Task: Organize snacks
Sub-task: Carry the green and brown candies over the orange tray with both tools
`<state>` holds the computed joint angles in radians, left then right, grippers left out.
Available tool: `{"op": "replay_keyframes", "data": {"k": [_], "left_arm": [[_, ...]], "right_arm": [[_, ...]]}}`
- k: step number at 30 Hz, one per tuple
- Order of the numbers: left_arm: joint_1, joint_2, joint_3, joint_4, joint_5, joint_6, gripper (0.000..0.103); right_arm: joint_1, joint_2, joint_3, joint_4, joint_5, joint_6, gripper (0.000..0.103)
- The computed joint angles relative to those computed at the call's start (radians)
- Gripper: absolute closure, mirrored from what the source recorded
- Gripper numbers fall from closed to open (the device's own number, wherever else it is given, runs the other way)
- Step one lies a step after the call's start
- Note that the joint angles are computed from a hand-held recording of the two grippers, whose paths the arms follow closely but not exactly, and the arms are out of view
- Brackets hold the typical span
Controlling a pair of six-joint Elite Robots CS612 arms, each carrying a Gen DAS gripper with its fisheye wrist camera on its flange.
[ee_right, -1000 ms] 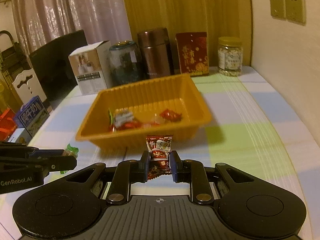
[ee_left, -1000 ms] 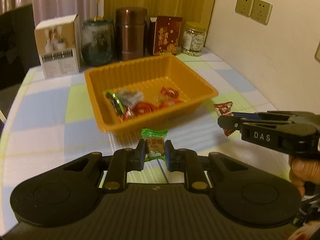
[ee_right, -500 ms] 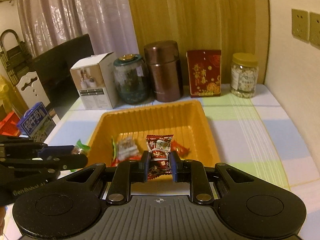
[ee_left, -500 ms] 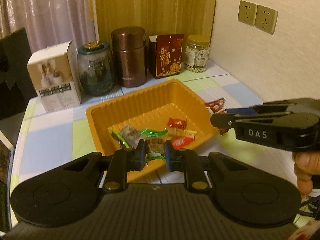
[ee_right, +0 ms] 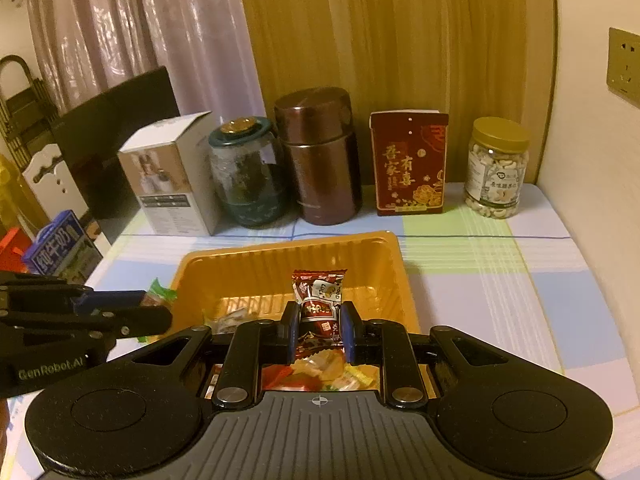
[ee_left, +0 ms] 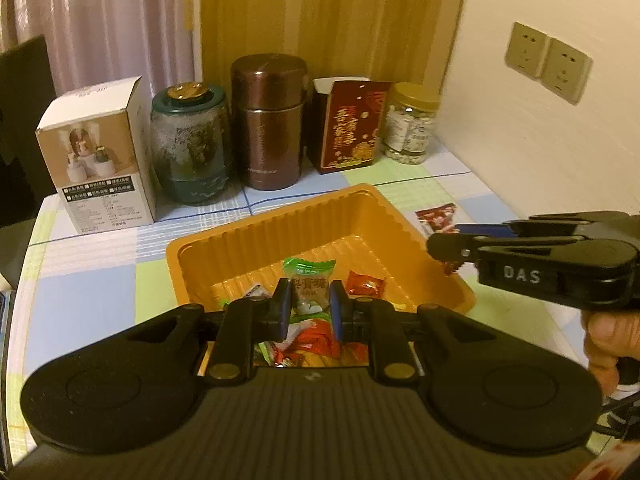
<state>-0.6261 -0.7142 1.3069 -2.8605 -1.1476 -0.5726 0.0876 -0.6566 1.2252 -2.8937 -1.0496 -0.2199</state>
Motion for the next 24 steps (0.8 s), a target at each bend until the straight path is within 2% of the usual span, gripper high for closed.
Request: {"op": "replay_keyframes", "data": {"k": [14,24], "left_arm": [[0.038,0.041,-0.049,0.054,-0.045,-0.052,0.085],[0.057,0.035,-0.034,0.087,-0.038,-0.072,0.085]], "right_arm": [[0.015,0.07,-0.138,0.177,-0.032,0.018,0.081],[0.027,0.106,-0.214,0.266,0.006,0.038,0.081]]}}
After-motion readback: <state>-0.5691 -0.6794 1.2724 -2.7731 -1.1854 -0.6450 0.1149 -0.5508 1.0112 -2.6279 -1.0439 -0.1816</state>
